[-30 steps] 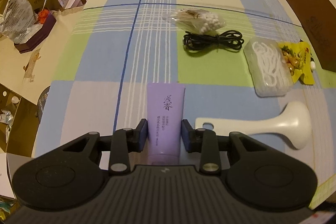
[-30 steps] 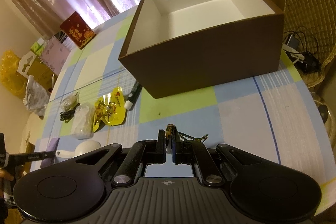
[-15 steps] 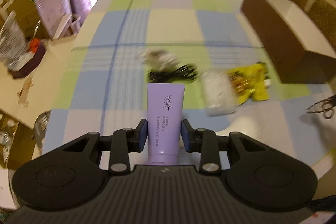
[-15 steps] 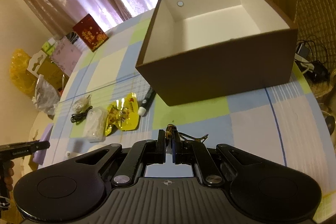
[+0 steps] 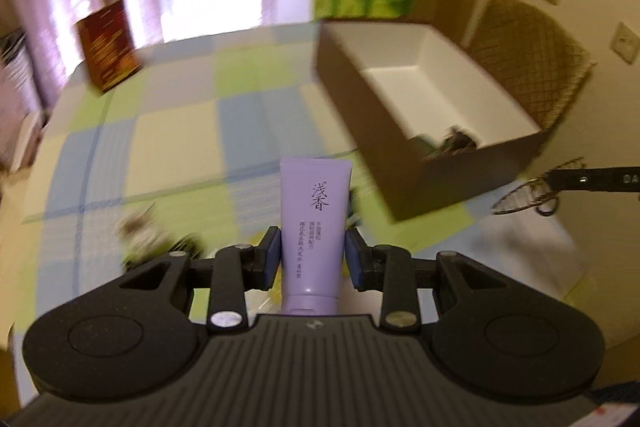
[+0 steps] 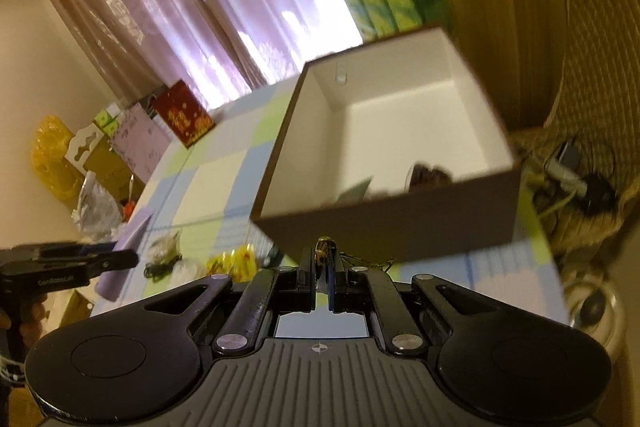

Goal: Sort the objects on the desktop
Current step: 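Carry the purple tube and gold clip with both tools over the box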

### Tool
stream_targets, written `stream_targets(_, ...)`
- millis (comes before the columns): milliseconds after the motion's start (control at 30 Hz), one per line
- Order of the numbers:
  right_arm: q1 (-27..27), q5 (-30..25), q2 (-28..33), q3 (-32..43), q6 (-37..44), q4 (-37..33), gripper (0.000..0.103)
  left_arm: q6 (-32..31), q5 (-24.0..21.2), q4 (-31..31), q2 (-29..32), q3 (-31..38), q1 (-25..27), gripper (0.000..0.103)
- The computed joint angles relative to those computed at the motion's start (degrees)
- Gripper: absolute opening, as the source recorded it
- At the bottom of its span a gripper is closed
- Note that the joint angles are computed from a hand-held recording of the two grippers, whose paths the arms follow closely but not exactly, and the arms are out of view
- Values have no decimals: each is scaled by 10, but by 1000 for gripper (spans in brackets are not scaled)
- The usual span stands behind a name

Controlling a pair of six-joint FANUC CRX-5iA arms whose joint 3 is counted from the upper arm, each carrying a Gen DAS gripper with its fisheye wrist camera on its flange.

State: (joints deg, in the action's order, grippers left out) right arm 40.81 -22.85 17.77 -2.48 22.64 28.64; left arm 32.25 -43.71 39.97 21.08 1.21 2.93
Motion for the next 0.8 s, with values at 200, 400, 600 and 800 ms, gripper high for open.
stream_targets(200, -27, 12, 8, 30, 56, 5, 2, -19, -3, 39, 46, 67, -56, 29)
stream_targets(400, -53, -5, 46, 101, 154, -48, 2, 39, -29, 21, 119, 185, -99, 29)
stream_targets(600, -77, -46, 101, 192, 258, -132, 2, 136, -62, -50, 201, 326, -127, 29)
stream_targets(800, -98, -113, 171, 301, 346, -215, 2, 249, -162, -124, 314, 521, -140, 29)
